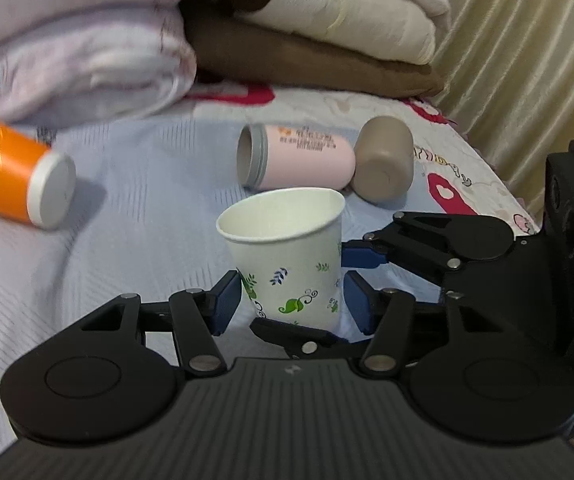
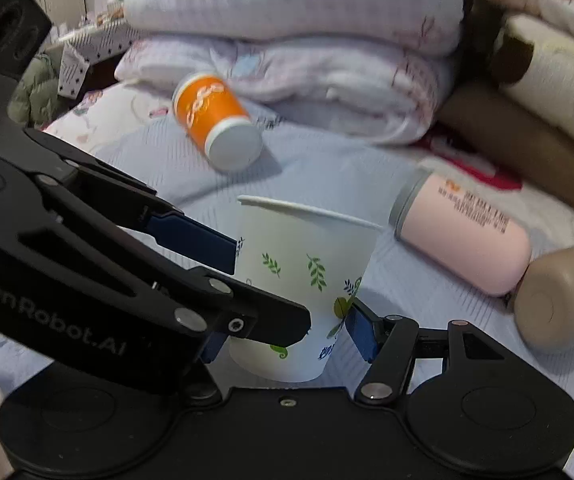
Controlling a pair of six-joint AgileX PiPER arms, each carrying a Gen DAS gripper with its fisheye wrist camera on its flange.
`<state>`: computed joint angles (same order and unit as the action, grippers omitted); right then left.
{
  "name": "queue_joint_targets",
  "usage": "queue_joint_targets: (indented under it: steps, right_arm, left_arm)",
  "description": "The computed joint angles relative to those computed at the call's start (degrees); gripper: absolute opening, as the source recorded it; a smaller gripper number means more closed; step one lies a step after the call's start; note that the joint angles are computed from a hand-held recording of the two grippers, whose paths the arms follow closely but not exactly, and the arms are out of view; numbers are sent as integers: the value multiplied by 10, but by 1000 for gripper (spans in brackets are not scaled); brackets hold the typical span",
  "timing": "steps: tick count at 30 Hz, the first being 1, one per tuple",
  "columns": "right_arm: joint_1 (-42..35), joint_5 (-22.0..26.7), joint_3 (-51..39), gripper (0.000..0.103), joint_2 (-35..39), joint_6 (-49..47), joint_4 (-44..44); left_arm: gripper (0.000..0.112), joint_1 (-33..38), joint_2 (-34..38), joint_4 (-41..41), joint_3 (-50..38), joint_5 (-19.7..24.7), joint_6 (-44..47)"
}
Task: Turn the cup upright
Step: 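Lower the upright cup onto the blue mat and open the right tool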
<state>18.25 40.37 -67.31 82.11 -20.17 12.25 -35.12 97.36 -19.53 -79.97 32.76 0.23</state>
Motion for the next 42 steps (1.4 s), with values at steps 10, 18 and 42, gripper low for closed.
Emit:
queue_joint_targets:
  steps: [10, 18, 42]
  right_arm:
    - [23, -258, 134, 67, -21, 15, -68]
    - [-11, -243, 118, 67, 6, -140, 113]
    - [8, -182, 110, 75, -12, -63, 42]
  left_arm:
    - [55, 6, 4, -52, 18, -62, 76]
    - [55, 8, 9, -82, 35, -81, 116]
    - [70, 25, 24, -68, 2, 14, 54]
